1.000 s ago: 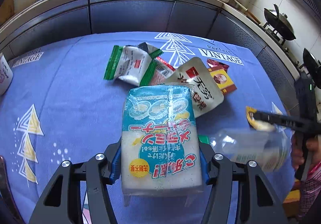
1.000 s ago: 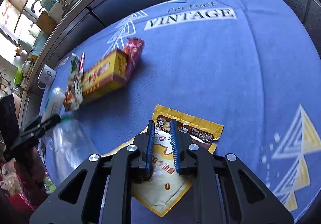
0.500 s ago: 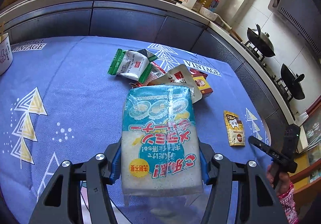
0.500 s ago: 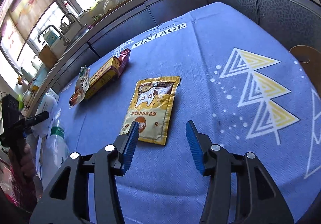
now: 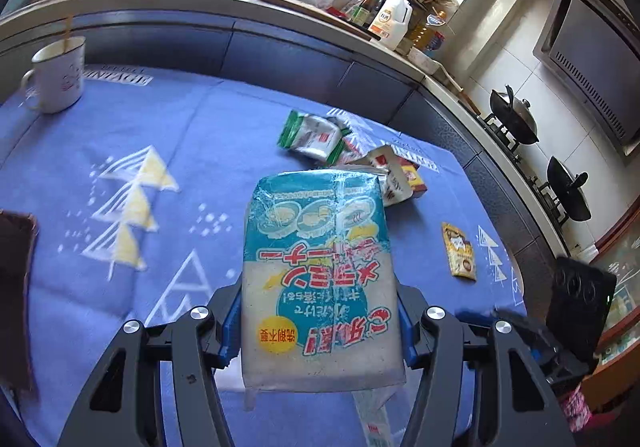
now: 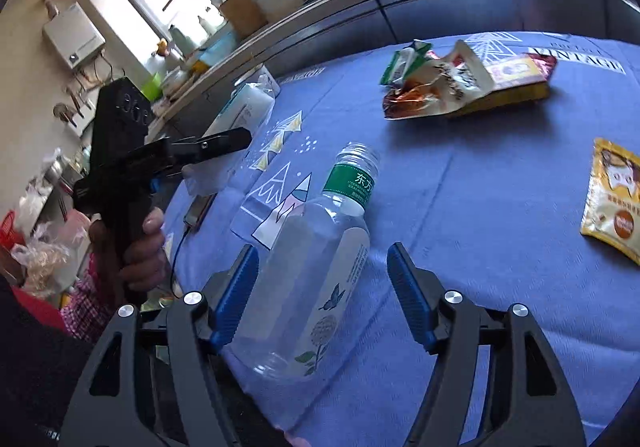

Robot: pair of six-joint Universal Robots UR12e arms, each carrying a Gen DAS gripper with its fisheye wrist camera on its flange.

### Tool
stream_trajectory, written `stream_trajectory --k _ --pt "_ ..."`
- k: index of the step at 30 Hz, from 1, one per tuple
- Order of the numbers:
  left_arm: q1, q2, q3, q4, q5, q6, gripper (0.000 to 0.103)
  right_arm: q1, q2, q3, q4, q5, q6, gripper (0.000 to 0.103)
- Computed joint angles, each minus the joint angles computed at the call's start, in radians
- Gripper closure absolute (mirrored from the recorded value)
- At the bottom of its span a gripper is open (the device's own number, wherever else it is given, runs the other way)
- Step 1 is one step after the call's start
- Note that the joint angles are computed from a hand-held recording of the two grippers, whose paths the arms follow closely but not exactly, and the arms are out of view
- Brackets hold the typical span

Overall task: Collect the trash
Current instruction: 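Grasp the clear plastic bottle by its neck with the right gripper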

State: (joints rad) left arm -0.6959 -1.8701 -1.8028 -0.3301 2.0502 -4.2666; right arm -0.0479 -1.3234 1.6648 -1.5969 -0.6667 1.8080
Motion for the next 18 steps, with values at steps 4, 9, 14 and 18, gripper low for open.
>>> stream_trajectory --k 4,9,14,18 --pt "-0.013 0.005 -0.023 -0.009 -0.010 -0.037 0.044 0.074 0.056 -0.081 -0.038 -0.057 0.186 0.037" --pt "-0.025 0.009 -0.028 -0.017 0.014 -0.056 0.044 0.154 0.147 -0.187 0.031 -0.195 0.315 0.055" --pt "-0.030 -0.002 0.004 -0.022 0.018 0.009 0.044 0.090 0.159 -0.204 0.211 -0.056 0.239 0.064" --pt "-0.017 -0.045 0.076 0.002 -0.052 0.160 0.044 -0.043 0.106 -0.135 0.177 0.140 0.210 0.064"
